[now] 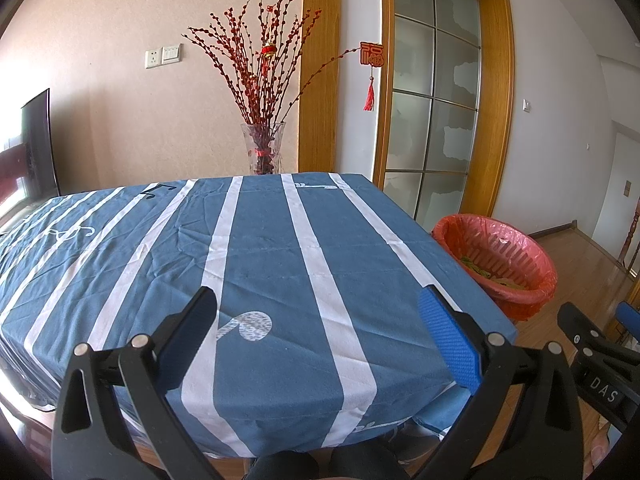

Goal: Collect trash

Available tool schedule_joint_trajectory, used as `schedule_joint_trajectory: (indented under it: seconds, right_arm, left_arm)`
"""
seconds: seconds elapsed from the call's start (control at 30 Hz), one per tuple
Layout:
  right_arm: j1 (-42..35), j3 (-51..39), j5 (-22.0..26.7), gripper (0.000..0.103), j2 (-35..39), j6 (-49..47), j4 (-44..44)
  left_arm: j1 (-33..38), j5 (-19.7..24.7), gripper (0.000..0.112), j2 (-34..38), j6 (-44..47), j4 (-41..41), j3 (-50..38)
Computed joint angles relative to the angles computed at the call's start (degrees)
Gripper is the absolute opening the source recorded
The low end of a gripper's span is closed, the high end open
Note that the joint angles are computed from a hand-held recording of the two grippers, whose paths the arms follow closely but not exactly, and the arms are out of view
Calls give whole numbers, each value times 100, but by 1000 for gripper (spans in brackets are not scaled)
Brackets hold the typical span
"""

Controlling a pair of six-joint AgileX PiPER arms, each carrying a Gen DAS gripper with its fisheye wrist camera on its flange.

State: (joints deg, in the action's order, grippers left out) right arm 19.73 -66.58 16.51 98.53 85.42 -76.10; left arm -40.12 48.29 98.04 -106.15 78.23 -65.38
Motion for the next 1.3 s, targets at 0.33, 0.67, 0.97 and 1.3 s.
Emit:
schedule_joint_trajectory:
  seconds: [0.33,0.67,0.97,1.3]
  right_arm:
    - [44,31,30,101,-10,89,-61]
    - [62,33,42,101,-3,98,-65]
    - [60,14,42,101,5,42,-5]
    - [144,115,86,101,-17,314,-219]
  left_arm:
    - [-14,24,99,16,1,-14,-24]
    - [-12,-17,99,30,-45,21,11]
    - [-70,2,99,70,-106,17,33]
    - [26,-91,99,7,-111,78,136]
